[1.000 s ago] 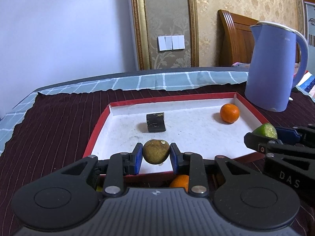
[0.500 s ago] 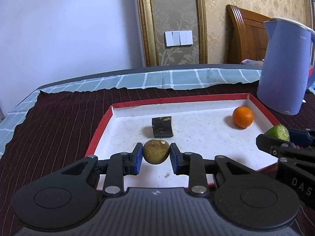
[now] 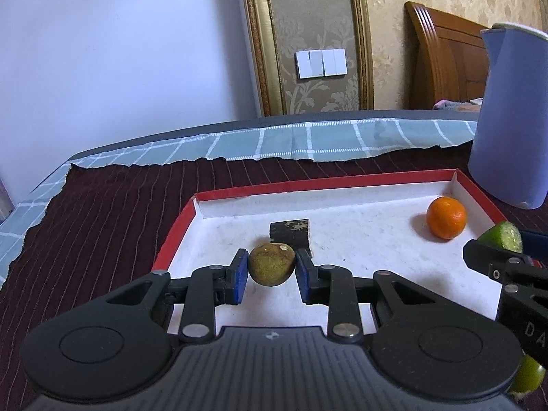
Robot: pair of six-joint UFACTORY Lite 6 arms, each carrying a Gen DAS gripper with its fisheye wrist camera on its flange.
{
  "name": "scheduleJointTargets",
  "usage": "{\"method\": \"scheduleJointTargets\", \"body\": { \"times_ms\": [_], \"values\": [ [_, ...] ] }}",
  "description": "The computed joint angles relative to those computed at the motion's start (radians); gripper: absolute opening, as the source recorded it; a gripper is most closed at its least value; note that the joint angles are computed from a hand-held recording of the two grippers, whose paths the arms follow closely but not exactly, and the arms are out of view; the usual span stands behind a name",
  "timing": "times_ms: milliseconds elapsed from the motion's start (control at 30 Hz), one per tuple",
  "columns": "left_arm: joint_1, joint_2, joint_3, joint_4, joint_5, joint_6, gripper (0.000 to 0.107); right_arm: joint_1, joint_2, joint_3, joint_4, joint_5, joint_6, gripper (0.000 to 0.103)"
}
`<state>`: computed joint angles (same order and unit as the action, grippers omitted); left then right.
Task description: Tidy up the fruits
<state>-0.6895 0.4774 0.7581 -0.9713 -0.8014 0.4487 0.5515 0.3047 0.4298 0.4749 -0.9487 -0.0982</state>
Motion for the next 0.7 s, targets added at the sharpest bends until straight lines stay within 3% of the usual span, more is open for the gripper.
{"method": "scheduleJointTargets", "body": {
  "times_ms": [700],
  "values": [
    [0.044, 0.139, 0.215, -0.070, 0.059, 0.138, 0.029, -0.096, 0.122, 0.192, -0.036, 0.100, -0.038, 0.032]
  ]
}}
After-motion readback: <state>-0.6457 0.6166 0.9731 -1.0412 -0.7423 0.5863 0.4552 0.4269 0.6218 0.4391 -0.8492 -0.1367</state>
